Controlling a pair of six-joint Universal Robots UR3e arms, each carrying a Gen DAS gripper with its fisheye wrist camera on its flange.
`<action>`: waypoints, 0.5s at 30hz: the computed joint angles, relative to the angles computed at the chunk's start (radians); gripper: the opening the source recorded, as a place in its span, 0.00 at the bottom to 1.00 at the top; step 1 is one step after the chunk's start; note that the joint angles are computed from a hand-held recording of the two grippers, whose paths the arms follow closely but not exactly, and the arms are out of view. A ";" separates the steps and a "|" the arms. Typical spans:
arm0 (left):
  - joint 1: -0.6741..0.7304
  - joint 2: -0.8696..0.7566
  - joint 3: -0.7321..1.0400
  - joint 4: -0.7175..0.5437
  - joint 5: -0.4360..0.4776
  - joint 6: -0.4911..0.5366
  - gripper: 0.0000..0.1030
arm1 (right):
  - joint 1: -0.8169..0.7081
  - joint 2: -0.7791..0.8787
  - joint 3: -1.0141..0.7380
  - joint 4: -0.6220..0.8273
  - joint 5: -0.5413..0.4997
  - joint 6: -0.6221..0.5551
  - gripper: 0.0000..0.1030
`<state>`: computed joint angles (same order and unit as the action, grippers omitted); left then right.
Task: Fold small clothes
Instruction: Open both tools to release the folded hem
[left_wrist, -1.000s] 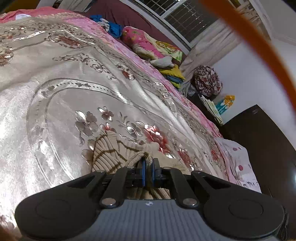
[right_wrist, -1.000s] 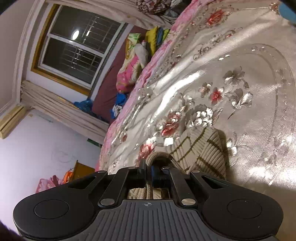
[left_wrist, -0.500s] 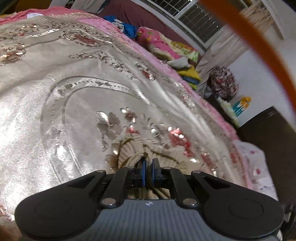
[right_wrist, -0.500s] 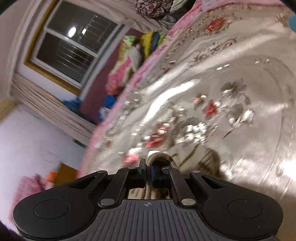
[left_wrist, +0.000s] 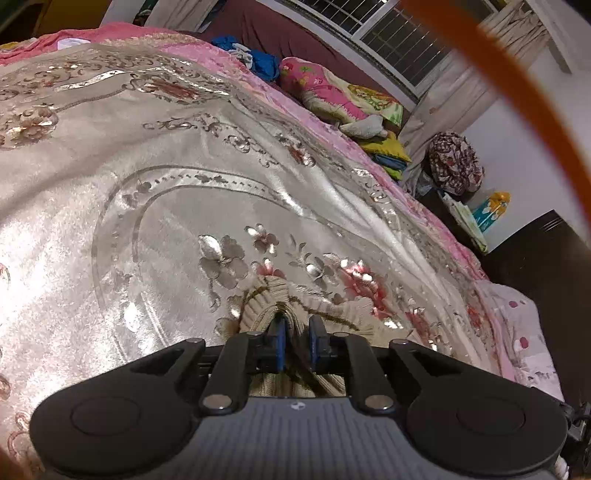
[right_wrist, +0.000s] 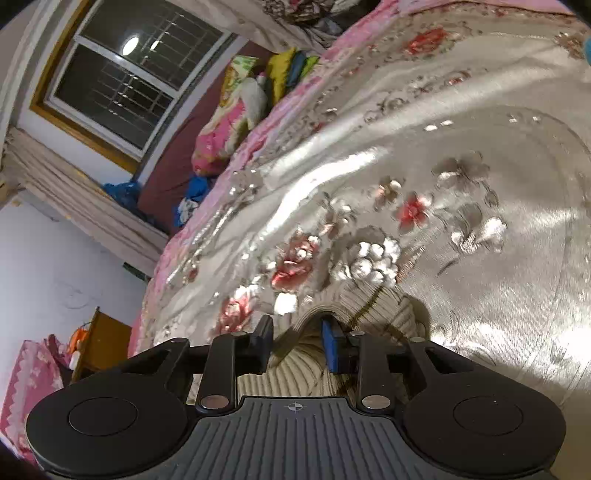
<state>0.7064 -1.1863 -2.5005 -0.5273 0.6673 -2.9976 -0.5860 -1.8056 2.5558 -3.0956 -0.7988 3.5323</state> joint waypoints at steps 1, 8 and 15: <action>0.003 0.002 0.004 -0.009 -0.009 -0.002 0.25 | -0.004 -0.016 -0.004 0.017 0.002 -0.010 0.29; 0.028 0.048 0.001 0.046 0.012 -0.088 0.44 | -0.063 -0.145 0.007 0.144 0.019 -0.072 0.30; -0.035 0.163 -0.010 -0.023 0.076 0.034 0.46 | 0.001 -0.202 -0.021 0.233 -0.114 -0.196 0.30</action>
